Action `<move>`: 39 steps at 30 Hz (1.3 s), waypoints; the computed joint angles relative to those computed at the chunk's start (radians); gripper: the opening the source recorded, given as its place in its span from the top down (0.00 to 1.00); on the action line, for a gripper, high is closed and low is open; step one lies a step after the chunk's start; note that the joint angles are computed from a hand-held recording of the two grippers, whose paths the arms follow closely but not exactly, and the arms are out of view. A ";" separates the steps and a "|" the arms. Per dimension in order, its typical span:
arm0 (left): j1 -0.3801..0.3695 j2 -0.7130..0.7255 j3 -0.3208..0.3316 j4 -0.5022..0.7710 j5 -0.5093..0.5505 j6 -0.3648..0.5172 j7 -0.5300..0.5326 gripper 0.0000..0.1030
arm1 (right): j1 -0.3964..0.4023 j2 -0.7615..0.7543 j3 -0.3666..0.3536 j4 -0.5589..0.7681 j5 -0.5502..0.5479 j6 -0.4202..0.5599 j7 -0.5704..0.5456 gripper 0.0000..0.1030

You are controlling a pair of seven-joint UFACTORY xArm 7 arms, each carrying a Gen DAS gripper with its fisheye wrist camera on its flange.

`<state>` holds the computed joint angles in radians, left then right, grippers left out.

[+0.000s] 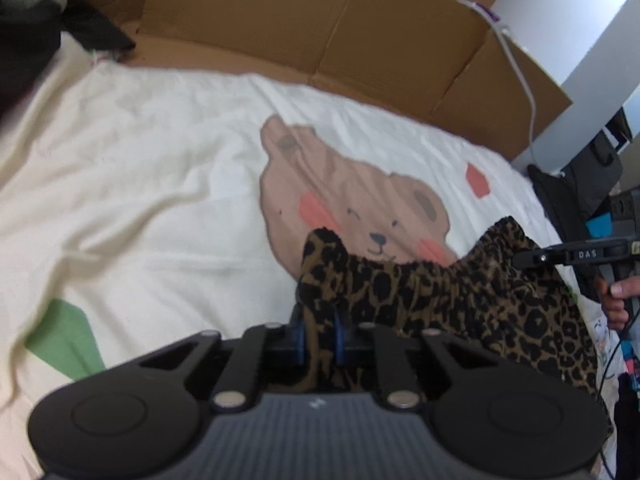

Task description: Fold clothes

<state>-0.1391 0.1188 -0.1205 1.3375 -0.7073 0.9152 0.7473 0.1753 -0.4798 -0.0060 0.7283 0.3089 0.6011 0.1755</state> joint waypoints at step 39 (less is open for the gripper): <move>-0.144 0.388 0.010 0.508 0.540 -0.122 -0.410 0.67 | -0.143 0.477 0.014 0.530 -0.279 0.102 0.013 0.54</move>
